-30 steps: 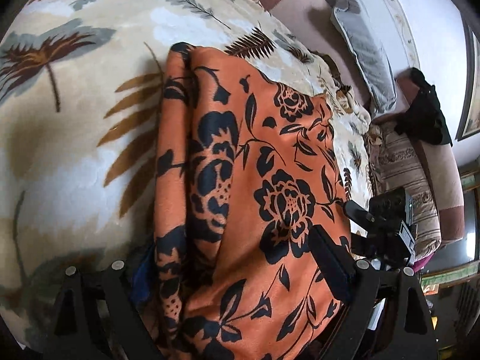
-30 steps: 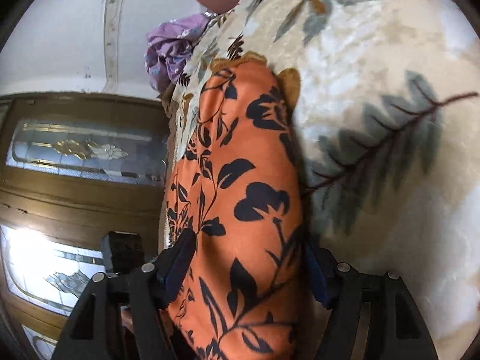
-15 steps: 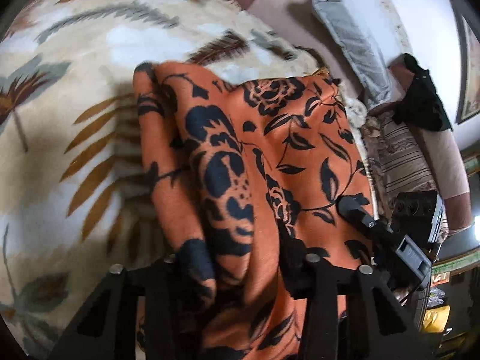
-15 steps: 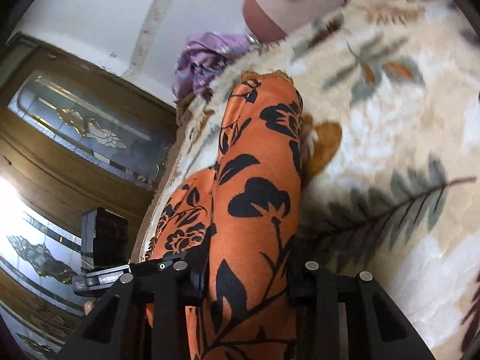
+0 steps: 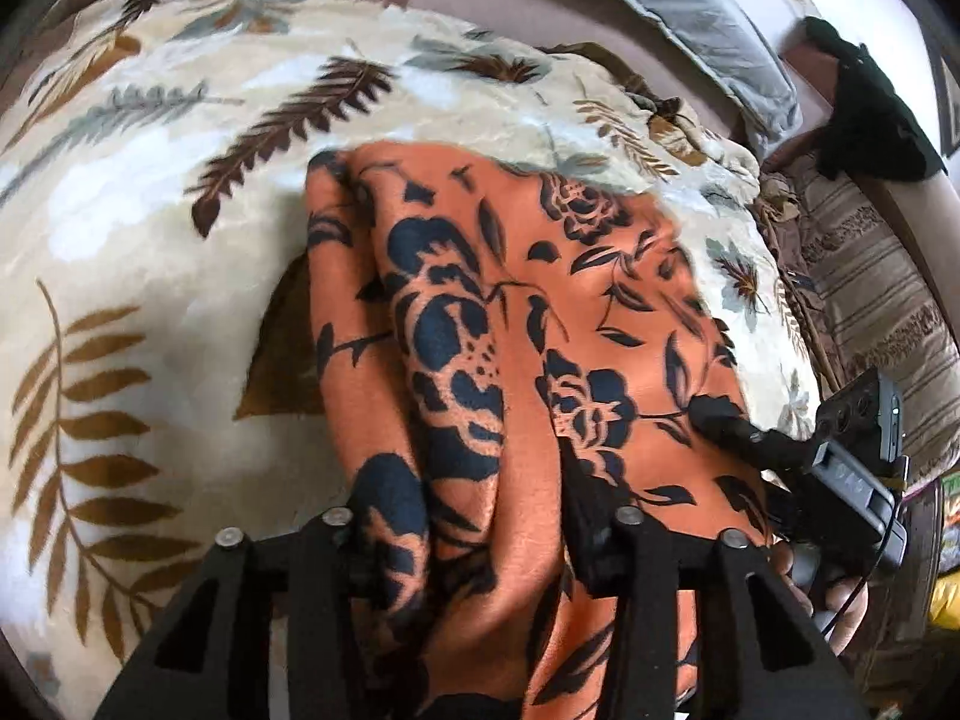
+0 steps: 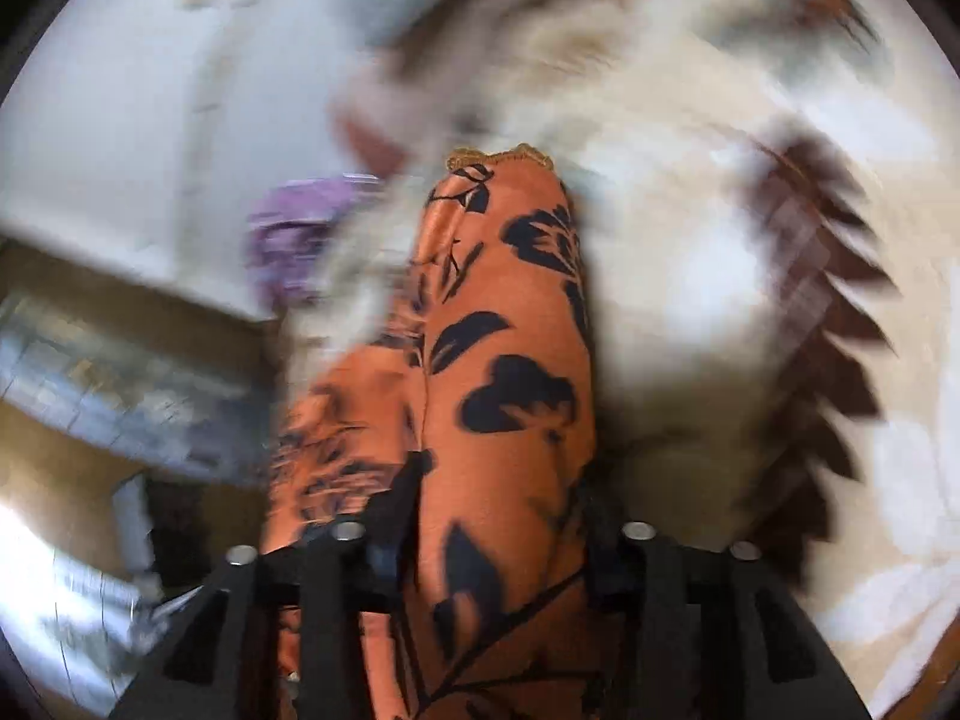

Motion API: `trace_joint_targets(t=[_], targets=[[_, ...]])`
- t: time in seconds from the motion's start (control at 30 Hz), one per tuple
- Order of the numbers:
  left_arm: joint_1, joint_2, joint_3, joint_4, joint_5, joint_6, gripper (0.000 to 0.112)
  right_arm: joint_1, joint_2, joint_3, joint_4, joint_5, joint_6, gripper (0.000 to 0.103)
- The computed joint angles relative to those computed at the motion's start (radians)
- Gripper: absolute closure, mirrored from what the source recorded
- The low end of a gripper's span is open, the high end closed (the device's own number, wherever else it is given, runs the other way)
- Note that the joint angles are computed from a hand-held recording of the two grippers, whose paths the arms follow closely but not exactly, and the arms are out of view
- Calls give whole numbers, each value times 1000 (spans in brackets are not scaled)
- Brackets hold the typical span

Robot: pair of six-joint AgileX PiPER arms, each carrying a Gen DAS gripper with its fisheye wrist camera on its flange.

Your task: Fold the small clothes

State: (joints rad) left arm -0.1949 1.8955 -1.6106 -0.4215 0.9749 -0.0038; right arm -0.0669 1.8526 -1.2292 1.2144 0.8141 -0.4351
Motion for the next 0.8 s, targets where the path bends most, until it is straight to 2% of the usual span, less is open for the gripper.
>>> trace_joint_targets(t=[0.03,0.07,0.13,0.23,0.3,0.37,0.4,0.43,0.5,0.53,0.6,0.7,0.8], targets=[[2,-9,5,13,0,-14,60,-4,-12,7,3,-10,-2,45],[5,-19,5,19,10,-20,59,6,-47,18,-34,-60,11,41],[17,-66,39,32,11,-22,60,18,-119,28,-139,-128,46,41],[12,-168,123,97,-25,-53,60,26,-219,83,-144,-221,-6,41],[-6,-253,210,152,-73,-78,60,26,-260,107,-71,-231,-92,42],[-65,-311,263,291,-106,-172,59,28,-294,129,-11,-205,-168,46],[-102,-334,289,380,-117,-242,59,45,-306,131,-24,-211,-174,52],[-121,-352,316,429,-128,-284,59,88,-308,117,-76,-240,-140,55],[-139,-372,365,486,-156,-353,59,136,-320,118,-186,-244,-85,64],[-165,-345,357,556,-149,-414,57,152,-325,132,-222,-239,-58,64],[-182,-298,347,629,-126,-475,44,195,-287,121,-351,-227,57,64],[-178,-305,350,632,-116,-511,43,264,-307,128,-569,-292,213,67],[-230,-335,323,713,-59,-544,44,311,-395,153,-759,-302,381,67]])
